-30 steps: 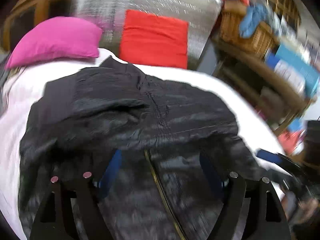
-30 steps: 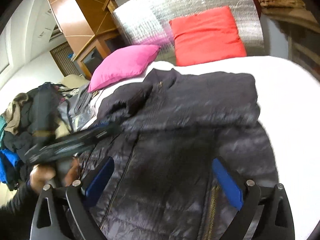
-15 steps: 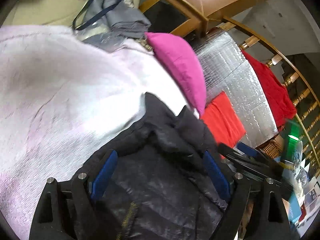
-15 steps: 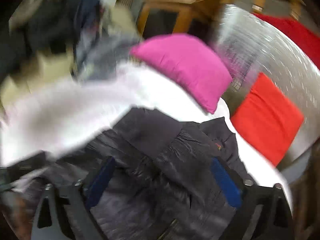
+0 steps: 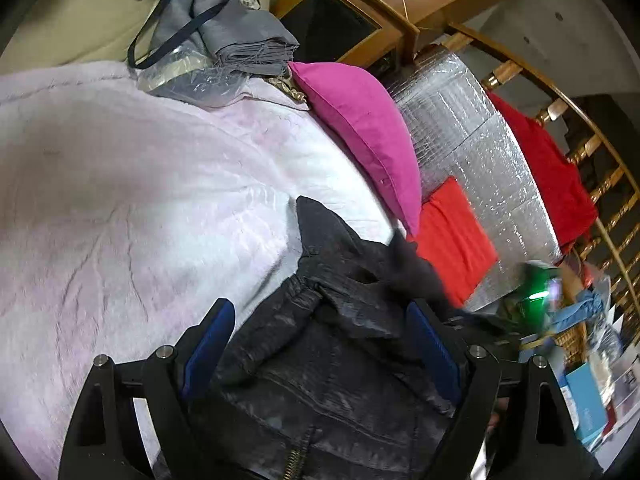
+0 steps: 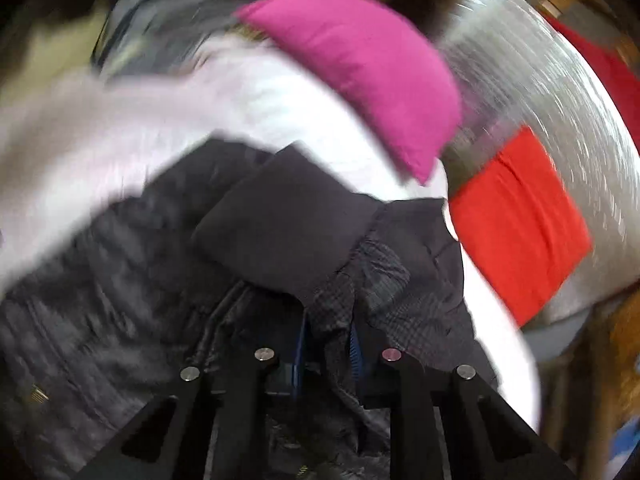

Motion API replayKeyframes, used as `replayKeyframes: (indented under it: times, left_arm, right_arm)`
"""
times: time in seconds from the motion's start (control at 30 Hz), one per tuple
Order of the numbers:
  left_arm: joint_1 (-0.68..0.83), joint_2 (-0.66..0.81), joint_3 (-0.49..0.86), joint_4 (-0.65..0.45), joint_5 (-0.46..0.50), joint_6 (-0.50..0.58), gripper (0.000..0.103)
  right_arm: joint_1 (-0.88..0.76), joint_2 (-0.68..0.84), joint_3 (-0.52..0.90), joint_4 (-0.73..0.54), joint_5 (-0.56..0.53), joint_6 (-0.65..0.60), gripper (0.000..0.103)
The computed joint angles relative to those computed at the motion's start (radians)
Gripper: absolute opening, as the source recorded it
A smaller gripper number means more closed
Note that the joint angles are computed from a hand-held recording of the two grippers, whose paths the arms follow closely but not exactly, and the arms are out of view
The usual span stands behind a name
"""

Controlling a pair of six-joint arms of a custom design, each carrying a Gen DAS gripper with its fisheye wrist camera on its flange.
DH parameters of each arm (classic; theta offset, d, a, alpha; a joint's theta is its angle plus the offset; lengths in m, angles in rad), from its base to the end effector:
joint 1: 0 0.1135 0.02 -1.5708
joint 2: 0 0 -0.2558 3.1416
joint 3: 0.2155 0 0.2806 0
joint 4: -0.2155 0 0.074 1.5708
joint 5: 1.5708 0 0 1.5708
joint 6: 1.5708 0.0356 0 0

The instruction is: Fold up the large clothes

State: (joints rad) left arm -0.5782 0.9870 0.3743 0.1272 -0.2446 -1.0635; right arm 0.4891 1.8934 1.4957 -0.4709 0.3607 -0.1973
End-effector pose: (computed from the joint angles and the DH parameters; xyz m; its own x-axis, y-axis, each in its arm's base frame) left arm 0.2005 -0.1205 0.1677 -0.4966 -0.6886 -0.5285 -0.1711 0.6745 -0.7182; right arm 0.3999 0.1986 0.2233 -0.6141 -0.5346 -0.5806 -0.3658 0.8446 -0.3908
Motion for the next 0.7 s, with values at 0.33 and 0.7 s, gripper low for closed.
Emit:
replayKeyframes:
  times: [0.33, 0.7]
  left_arm:
    - [0.025, 0.149, 0.127, -0.027, 0.074, 0.02, 0.088]
    - [0.058, 0.294, 0.243, -0.062, 0.152, -0.021, 0.088]
  right_arm:
    - [-0.568, -0.303, -0.475, 0.317, -0.831, 0.669, 0.031]
    - [-0.846, -0.25, -0.719, 0.712, -1.166, 0.976, 0.086]
